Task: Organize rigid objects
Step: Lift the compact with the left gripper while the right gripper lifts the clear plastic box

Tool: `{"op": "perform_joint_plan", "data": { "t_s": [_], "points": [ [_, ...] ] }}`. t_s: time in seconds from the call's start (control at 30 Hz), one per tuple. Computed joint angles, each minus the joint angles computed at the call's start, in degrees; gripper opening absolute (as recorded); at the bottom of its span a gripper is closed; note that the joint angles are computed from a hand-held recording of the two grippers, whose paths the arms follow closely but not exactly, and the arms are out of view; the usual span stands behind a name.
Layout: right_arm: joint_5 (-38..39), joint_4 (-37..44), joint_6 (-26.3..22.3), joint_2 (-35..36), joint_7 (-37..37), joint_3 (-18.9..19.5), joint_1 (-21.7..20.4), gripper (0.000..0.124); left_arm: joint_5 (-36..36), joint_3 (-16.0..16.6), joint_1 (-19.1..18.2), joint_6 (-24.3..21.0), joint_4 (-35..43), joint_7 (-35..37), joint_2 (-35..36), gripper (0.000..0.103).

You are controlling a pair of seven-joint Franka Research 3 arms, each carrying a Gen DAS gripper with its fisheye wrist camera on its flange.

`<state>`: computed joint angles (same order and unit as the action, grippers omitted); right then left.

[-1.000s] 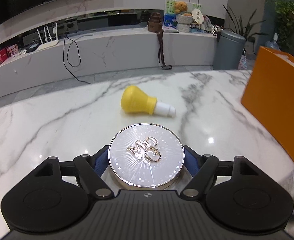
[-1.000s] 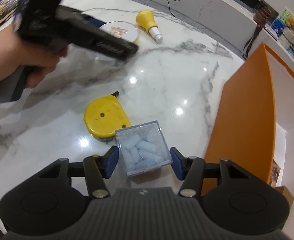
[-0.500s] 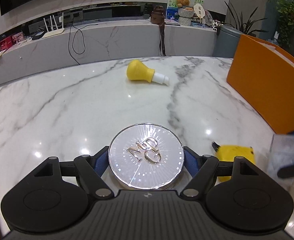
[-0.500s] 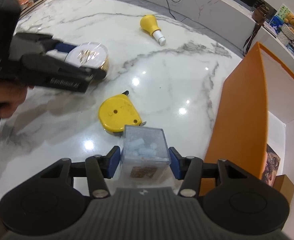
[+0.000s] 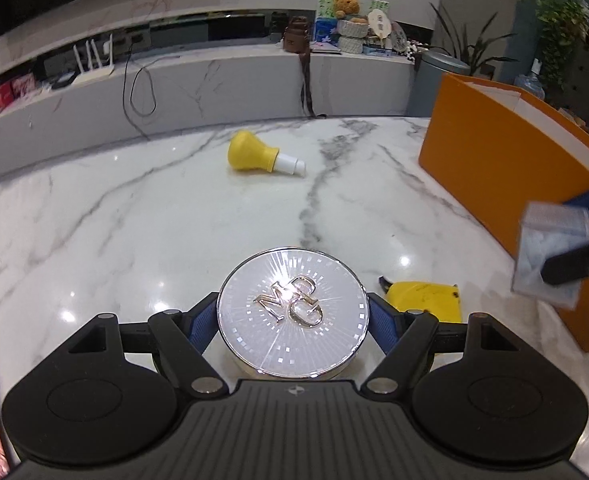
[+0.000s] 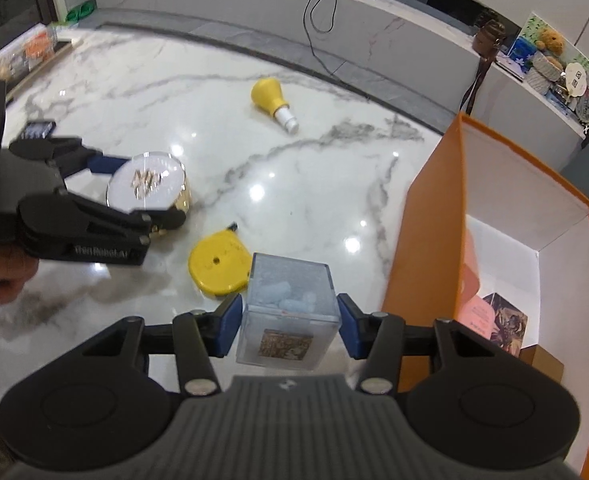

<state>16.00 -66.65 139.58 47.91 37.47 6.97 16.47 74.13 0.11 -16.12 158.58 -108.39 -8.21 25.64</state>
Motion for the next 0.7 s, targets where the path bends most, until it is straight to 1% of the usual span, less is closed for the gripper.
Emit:
{"op": "perform_joint_plan", "data": {
  "t_s": [0.17,0.37,0.53,0.7],
  "points": [
    [2.78,-0.66,1.25,-1.21,-0.80,1.58,-1.22,0.051,-0.48,-0.49,0.13,-0.17,-0.29,1.88,-1.74,0.088],
    [4.72,-0.75,3.34,-1.65,-0.08,1.83,-1.59,0.051,-0.62,-1.15,0.10,-1.62,0.30,3.93,-3.10,0.088],
    [6.89,-1.15,4.48,-2.36,-0.79,2.91,-2.65,0.051,-1.09,-1.72,-0.10,-2.64,2.60,6.54,-3.09,0.088],
    [8.37,-1.42,5.14,-2.72,-1.26,3.21,-3.34,0.051,-2.34,-1.97,-0.92,-3.23,6.73,9.95,-1.56,0.088]
  ]
}}
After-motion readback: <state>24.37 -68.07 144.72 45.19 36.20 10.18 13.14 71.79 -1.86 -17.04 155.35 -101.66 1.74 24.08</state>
